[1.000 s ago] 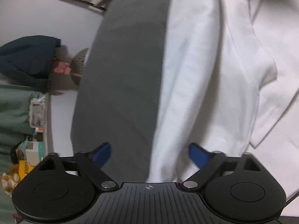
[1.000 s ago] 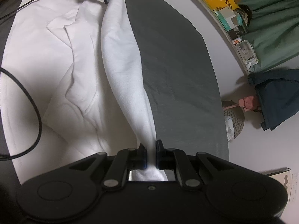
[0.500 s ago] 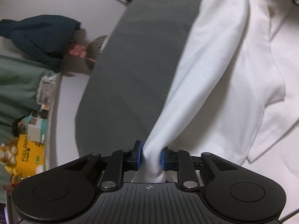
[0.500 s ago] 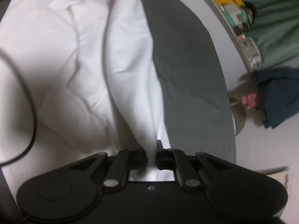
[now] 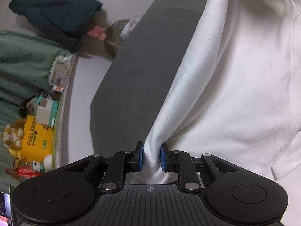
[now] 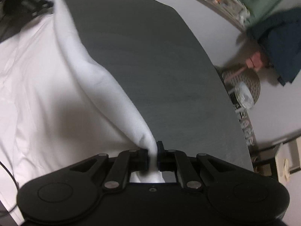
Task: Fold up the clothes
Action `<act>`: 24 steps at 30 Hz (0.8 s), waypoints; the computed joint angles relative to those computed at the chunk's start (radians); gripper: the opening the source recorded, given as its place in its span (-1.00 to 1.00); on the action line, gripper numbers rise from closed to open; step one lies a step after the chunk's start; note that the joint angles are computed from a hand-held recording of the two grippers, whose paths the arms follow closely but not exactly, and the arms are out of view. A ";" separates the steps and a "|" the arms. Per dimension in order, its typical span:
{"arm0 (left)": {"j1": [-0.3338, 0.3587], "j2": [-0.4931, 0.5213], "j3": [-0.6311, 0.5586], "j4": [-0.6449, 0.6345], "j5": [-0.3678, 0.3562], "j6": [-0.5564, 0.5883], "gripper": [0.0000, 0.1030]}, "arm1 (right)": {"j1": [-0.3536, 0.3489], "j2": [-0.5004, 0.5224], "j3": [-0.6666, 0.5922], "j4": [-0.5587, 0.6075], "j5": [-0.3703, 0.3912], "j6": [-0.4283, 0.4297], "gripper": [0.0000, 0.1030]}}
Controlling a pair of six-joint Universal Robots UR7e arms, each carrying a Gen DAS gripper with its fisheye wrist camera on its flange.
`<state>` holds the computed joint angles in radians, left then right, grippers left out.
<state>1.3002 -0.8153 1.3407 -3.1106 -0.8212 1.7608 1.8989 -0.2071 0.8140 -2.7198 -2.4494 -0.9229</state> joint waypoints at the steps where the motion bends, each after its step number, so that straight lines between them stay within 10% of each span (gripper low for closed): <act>1: 0.001 0.013 -0.021 0.000 0.006 -0.004 -0.60 | -0.003 0.026 -0.064 0.037 -0.005 0.013 -0.83; 6: 0.008 0.010 -0.036 0.014 -0.013 -0.052 -0.60 | -0.009 0.047 -0.108 0.009 0.010 -0.001 -0.82; 17: 0.016 -0.375 0.400 0.111 -0.138 -0.127 -0.61 | 0.051 -0.240 0.597 -0.396 0.095 -0.158 -0.82; 24: 0.021 -0.491 0.607 0.124 -0.113 -0.124 -0.60 | 0.077 -0.210 0.689 -0.384 -0.014 -0.278 -0.82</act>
